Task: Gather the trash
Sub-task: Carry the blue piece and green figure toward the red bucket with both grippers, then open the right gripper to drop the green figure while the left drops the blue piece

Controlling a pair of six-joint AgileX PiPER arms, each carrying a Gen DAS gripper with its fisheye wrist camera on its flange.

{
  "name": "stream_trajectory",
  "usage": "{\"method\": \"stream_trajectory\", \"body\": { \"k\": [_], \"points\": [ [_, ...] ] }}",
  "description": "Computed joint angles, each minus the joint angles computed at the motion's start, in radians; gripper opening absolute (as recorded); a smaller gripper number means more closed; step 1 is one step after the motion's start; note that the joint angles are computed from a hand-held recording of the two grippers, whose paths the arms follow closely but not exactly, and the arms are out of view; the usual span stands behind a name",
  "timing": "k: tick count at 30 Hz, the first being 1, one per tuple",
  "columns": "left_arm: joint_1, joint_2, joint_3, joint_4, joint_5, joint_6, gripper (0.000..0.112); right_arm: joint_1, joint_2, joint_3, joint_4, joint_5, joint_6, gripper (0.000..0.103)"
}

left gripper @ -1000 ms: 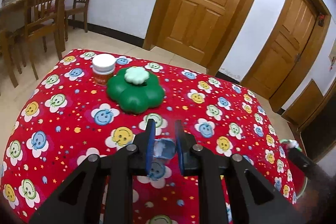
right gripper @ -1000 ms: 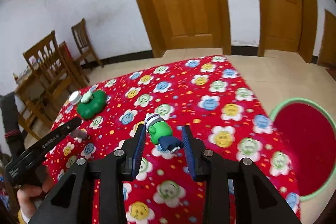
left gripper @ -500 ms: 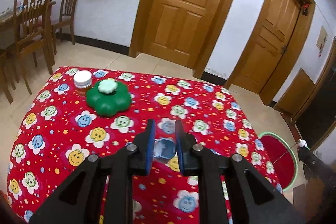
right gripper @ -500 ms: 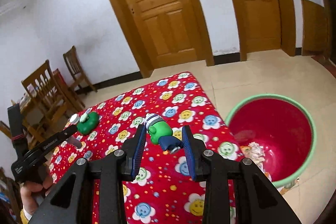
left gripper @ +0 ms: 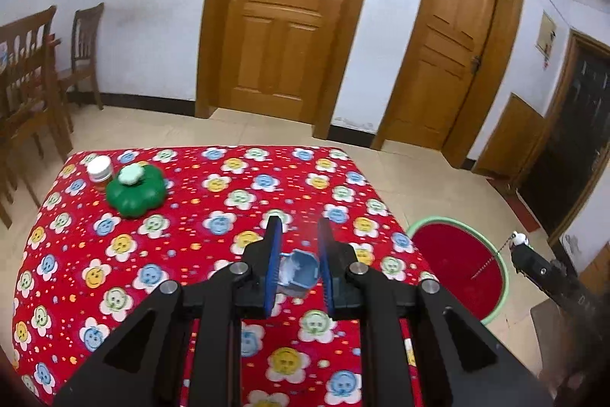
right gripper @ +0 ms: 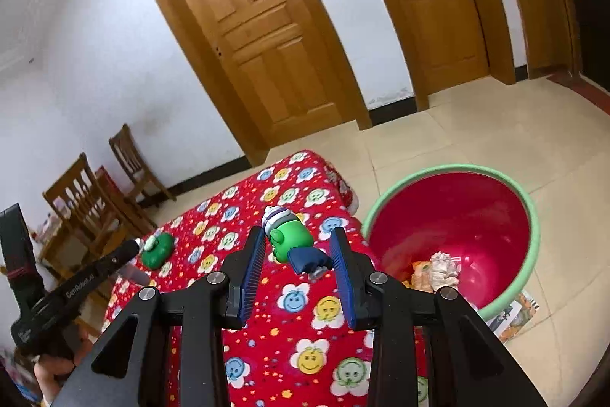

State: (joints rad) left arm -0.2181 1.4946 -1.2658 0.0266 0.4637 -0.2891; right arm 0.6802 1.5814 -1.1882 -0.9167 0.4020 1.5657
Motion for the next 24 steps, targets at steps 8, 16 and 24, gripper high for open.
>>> {"method": "stream_trajectory", "body": {
  "k": [8,16,24],
  "points": [
    [-0.146,0.073,-0.089,0.162,0.052,-0.137,0.018,-0.080,-0.072,0.117,-0.057,-0.067,0.097,0.036],
    [-0.244,0.205,-0.223,0.150,0.097,-0.101,0.018,-0.191,-0.083,0.192,-0.038,-0.166,0.106,0.036],
    [-0.311,0.380,-0.403,0.011,0.152,0.026,0.018,-0.323,-0.048,0.246,0.146,-0.284,-0.067,0.036]
  ]
}}
